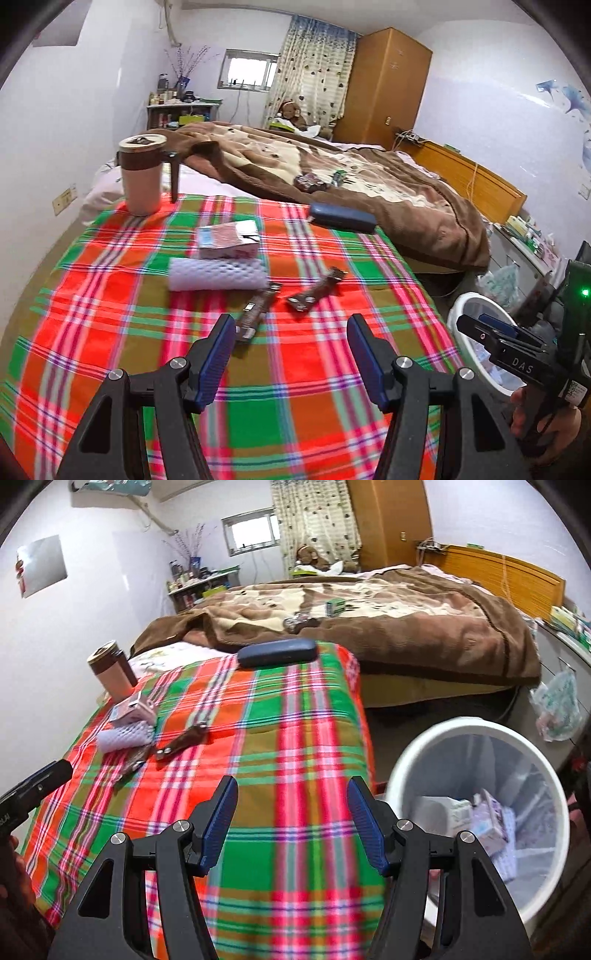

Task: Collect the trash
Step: 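Move both open tools back toward the brown wrappers on the table, then grasp the white foam net sleeve with the left tool while the right tool grasps a brown wrapper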

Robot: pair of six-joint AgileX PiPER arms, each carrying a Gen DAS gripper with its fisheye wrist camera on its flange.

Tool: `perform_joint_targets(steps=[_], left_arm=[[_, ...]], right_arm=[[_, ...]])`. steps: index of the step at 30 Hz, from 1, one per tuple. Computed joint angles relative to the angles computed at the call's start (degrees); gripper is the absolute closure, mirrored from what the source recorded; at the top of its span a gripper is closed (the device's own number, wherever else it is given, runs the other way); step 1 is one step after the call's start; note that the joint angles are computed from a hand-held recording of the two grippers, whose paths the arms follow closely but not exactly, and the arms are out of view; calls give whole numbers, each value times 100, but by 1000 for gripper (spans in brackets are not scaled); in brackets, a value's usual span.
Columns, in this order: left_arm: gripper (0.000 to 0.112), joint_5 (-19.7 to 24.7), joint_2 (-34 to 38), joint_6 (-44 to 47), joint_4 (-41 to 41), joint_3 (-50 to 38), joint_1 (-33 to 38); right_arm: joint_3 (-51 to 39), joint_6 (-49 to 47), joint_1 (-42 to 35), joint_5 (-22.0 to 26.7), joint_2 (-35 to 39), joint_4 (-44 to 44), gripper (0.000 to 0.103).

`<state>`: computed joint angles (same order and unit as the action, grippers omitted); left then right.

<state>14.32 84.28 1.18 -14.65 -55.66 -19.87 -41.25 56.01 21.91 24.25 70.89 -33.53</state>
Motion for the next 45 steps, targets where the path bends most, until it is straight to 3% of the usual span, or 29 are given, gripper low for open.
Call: perform_joint_targets(steps=[3,7,10,21,30,35,41,45], left_arm=[[50,38,92,723,-614,-75,317],[50,157,329,1051,-620,-350,657],[50,360,632,1845,-1290,-664,936],[50,1041,1833,3195,-2152,-1875,1467],[50,1526,2607,3840,-2640,-2789,1712],[50,1789,2953,3663,-2445,-3157,1714],[50,2231,3190,4062,-2729,-3328,1701],[50,2274,3080,4301,-2892,-3131,1656]], right_arm=[[-247,-179,103,-72,285,178,40],[-681,-717,138,-155,774,731,40],[-866,-1336,92,-485,1088,1387,40],[-1881,-1867,162,-507,2334,2203,40],[-2735,-1380,266,-49,3048,1791,40],[-2995,-1441,304,121,3348,1935,40],[-3333,-944,714,917,3526,825,40],[-3065,-831,677,866,3318,747,40]])
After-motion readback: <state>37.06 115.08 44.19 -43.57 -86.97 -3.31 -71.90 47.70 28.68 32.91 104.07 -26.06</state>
